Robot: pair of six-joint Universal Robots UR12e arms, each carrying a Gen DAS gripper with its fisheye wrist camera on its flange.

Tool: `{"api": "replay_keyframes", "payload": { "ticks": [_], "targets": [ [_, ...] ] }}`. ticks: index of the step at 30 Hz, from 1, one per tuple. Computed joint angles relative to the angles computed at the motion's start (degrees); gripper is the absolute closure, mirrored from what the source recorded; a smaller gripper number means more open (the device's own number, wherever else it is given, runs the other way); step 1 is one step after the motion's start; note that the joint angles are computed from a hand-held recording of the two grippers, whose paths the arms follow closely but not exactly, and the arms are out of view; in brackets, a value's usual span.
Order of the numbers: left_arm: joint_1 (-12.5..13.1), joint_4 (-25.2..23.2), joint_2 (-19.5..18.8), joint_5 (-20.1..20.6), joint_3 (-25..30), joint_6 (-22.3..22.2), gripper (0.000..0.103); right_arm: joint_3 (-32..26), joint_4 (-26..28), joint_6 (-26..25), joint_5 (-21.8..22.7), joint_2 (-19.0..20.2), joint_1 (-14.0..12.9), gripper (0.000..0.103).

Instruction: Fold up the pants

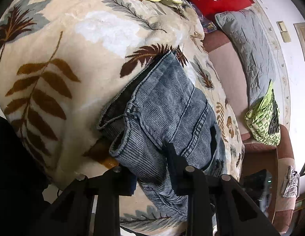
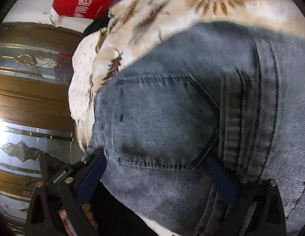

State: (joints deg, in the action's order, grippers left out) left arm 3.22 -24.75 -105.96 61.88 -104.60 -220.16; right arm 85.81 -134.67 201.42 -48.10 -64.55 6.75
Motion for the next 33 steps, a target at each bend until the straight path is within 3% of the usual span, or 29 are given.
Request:
{"api": "replay_keyframes", "payload": {
  "ticks": [4,7,9,11,12,17,21,25,29,33],
  "targets": [
    [0.7,1.5,0.1,-1.7,-1.2,-1.5,0.07,0.4,-2.4,1.2,1.9,-0.8,0.1,0.0],
    [0.8,0.8,0.1,-2.0,-1.1,-1.1,0.07,-0.2,0.8,-1.2,2.0,0.6,0.8,0.0],
    [0.5,-1.3,0.4,-0.5,-0.3,0.9,0.072,0.7,-0.9,0.2,2.1,-0.3,0.6,0.001],
    [0.0,-2.8,0.6,0.9,0.5,1.6,0.077,3.7,-7.0,2.4,2.9,-2.3,-0.5,0.001],
    [-0.6,-3.1,0.9,2.6,0.9,2.4,0.078,6.1,-11.2,3.6,2.0,-4.1,-1.3,0.001],
    [-3.8,-0.7,1.9,9.6,2.9,6.8,0.086,15.4,-18.9,6.7,-8.9,-11.0,-4.6,0.001],
    [-8.4,1.9,2.2,16.4,5.7,15.8,0.087,22.5,-25.4,13.7,-11.1,-14.2,-8.0,0.001],
    [-13.7,4.0,1.6,19.8,8.5,26.8,0.088,27.4,-31.4,19.9,-10.5,-16.3,-11.6,0.001],
    [-18.4,4.7,0.5,20.6,10.2,35.9,0.088,30.4,-37.2,23.3,-11.3,-18.0,-13.5,0.001],
    [-22.4,1.2,-1.3,17.9,11.6,43.6,0.089,32.7,-40.4,25.2,-13.1,-19.7,-14.8,0.001]
  ]
}}
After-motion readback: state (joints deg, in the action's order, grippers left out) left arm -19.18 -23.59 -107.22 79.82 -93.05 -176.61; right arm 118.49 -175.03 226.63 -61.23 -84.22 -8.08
